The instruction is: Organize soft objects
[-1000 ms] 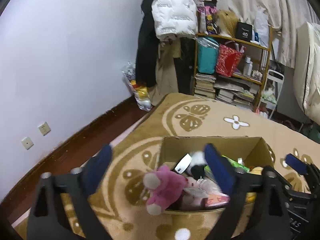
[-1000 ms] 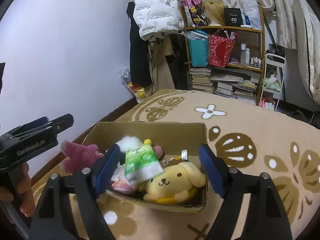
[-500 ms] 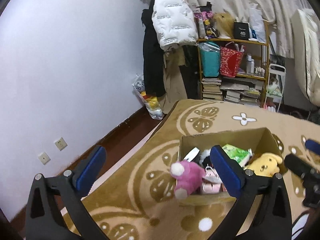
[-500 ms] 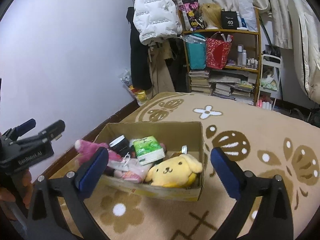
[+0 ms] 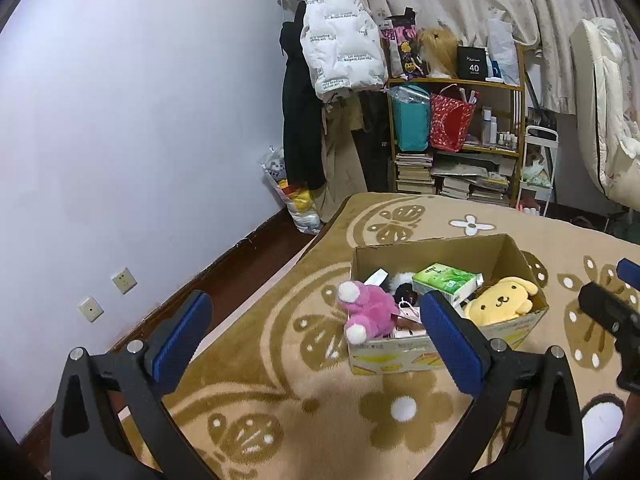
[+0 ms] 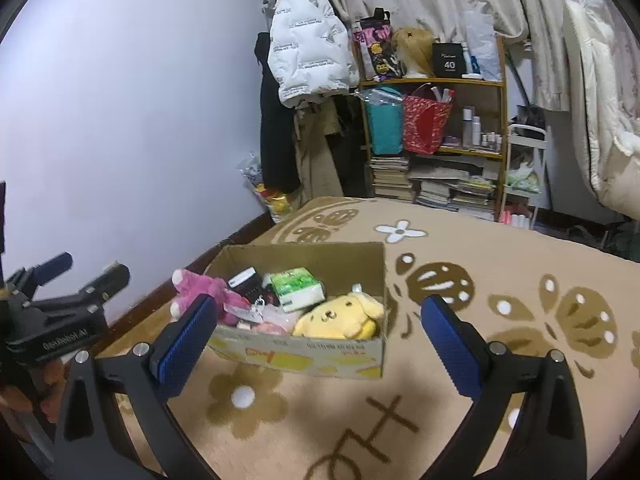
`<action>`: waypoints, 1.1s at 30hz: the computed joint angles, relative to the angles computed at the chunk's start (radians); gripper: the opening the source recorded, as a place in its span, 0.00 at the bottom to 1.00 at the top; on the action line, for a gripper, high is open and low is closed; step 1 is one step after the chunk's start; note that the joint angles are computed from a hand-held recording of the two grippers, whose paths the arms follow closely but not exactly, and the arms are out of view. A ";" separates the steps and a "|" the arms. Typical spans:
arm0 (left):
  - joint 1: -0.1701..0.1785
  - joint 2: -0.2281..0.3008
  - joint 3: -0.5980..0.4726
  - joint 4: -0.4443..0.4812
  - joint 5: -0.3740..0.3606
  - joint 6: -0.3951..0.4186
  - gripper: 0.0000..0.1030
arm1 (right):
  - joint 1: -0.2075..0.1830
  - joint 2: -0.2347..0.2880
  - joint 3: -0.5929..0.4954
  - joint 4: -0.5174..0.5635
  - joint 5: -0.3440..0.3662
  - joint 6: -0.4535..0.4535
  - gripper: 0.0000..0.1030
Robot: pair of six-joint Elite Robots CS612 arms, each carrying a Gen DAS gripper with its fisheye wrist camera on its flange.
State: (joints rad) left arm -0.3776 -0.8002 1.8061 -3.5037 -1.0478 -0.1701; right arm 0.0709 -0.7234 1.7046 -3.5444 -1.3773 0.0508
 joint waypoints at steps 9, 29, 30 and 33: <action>-0.009 -0.034 0.066 -0.029 -0.009 -0.020 1.00 | 0.015 -0.018 0.051 -0.025 -0.023 -0.051 1.00; -0.044 -0.005 0.106 -0.039 -0.044 0.006 1.00 | -0.002 -0.004 0.115 -0.041 -0.001 -0.024 1.00; -0.043 -0.005 0.106 -0.037 -0.046 0.003 1.00 | -0.003 -0.004 0.117 -0.048 -0.008 -0.022 1.00; -0.035 -0.004 0.100 -0.016 -0.058 -0.020 1.00 | -0.009 -0.005 0.119 -0.061 -0.004 -0.005 1.00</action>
